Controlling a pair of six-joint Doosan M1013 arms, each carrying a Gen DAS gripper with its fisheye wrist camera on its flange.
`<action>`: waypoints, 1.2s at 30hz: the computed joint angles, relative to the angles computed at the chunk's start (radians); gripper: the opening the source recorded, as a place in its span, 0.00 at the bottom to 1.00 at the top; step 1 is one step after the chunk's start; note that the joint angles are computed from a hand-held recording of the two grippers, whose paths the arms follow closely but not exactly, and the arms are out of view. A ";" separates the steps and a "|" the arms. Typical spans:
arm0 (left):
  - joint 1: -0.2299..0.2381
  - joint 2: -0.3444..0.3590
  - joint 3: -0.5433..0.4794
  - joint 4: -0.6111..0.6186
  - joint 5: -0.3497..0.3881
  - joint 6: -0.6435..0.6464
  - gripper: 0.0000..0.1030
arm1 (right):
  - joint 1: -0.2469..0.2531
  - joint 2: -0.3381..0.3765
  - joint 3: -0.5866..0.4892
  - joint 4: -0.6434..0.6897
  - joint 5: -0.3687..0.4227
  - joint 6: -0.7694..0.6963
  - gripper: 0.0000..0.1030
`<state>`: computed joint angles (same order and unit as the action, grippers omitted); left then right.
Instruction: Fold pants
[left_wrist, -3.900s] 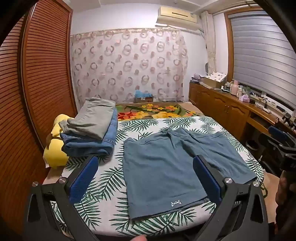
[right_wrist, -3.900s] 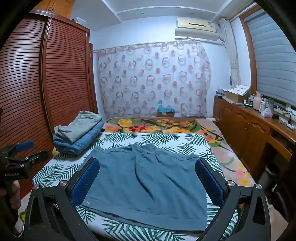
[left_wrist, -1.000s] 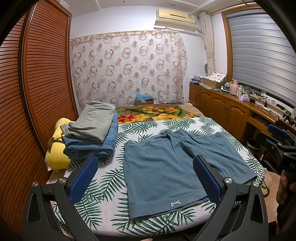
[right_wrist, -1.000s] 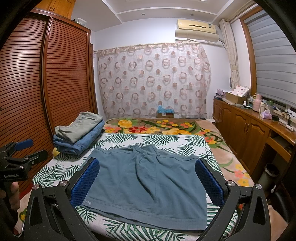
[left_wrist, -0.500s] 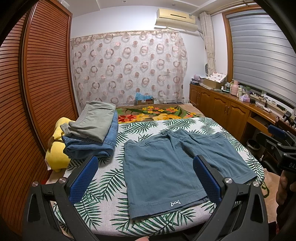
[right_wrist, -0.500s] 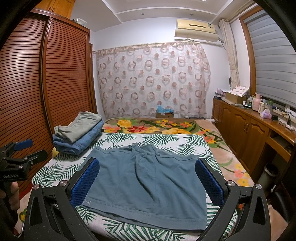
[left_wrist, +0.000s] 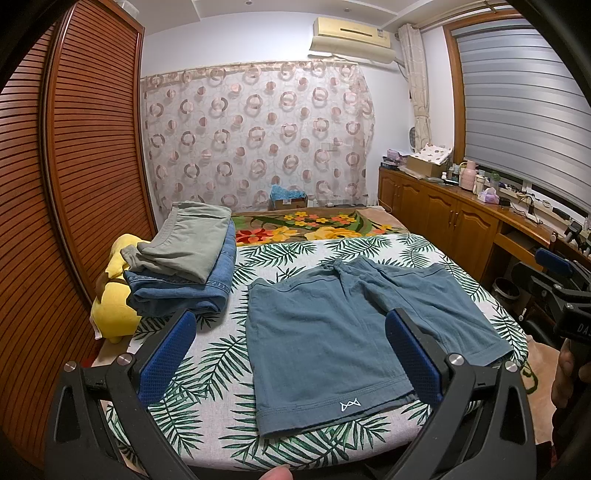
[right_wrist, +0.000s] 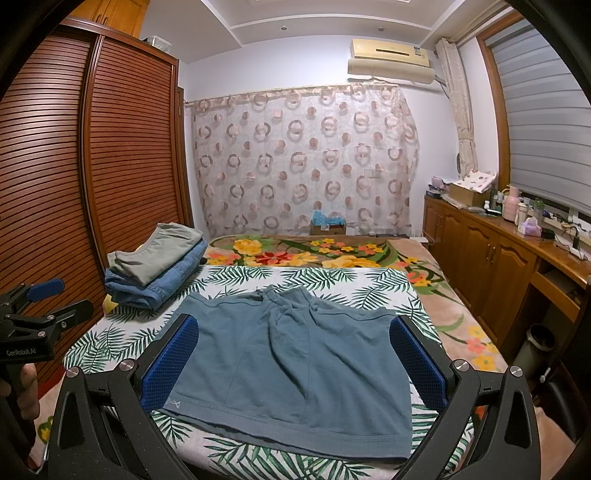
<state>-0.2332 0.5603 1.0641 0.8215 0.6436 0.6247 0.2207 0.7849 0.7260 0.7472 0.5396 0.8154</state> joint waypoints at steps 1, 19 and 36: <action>0.000 0.000 0.000 0.000 0.000 0.000 0.99 | 0.000 0.000 0.001 0.002 -0.001 -0.001 1.00; 0.038 0.054 -0.031 -0.284 0.054 0.215 0.99 | -0.003 0.080 -0.129 -0.208 0.112 0.191 1.00; 0.079 0.062 0.005 -0.508 0.057 0.364 0.67 | -0.004 0.141 -0.262 -0.337 0.298 0.303 1.00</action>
<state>-0.1538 0.6221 1.0692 0.3139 0.7006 0.9888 0.2168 0.9256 0.4640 0.4101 0.8373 1.1181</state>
